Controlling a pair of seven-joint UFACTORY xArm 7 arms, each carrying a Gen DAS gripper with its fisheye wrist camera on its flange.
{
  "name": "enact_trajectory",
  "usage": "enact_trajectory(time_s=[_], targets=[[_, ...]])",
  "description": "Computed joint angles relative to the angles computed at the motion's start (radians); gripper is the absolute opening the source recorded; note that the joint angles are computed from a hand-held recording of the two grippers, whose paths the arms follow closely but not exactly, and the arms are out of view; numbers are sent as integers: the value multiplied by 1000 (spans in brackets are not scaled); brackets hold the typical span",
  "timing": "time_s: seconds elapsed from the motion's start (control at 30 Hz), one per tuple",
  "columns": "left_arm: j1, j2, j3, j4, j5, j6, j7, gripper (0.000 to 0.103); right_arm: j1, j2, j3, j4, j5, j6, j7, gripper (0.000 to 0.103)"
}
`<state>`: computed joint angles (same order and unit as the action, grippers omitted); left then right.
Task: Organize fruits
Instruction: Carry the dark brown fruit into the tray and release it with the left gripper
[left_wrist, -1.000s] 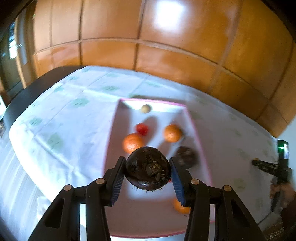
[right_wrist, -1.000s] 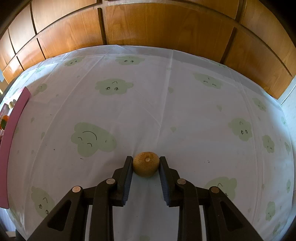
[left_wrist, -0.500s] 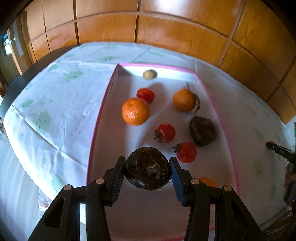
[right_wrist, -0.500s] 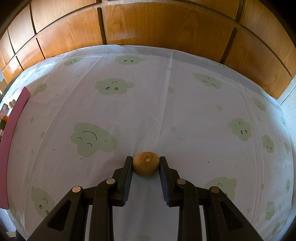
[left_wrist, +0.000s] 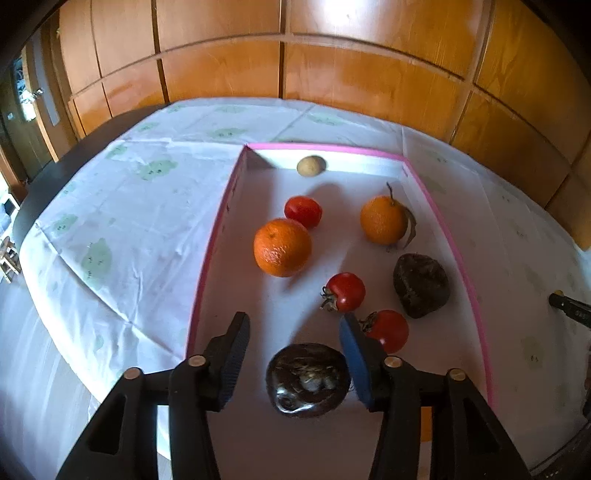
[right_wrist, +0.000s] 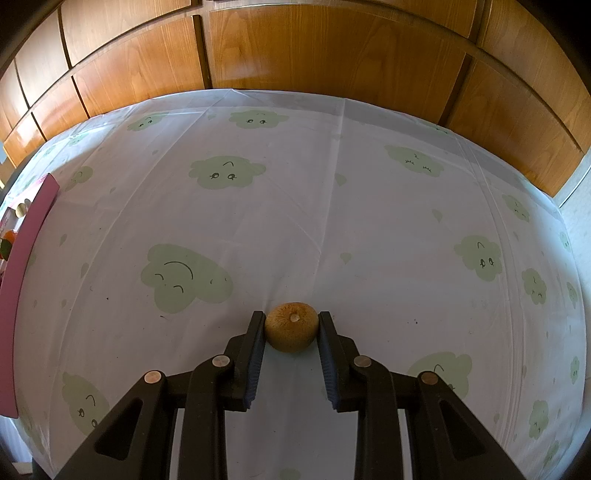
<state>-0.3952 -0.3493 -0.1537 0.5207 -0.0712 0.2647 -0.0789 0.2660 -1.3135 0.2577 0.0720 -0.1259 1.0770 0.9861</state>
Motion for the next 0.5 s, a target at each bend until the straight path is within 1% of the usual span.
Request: enact_trajectory(time_s=[0.03,0.2,0.5], targets=[[14,-16,-14,-10,15,-7,-17,56,0,-1,0,0,0,0,1,28],[28,-62,-38,-35,54,-18,-55,57,0,0,0,1,0,2,1,28],[-15,-122,-38,-55,61,-22,-72,58,2,4,3,3,-1,6,4,28]])
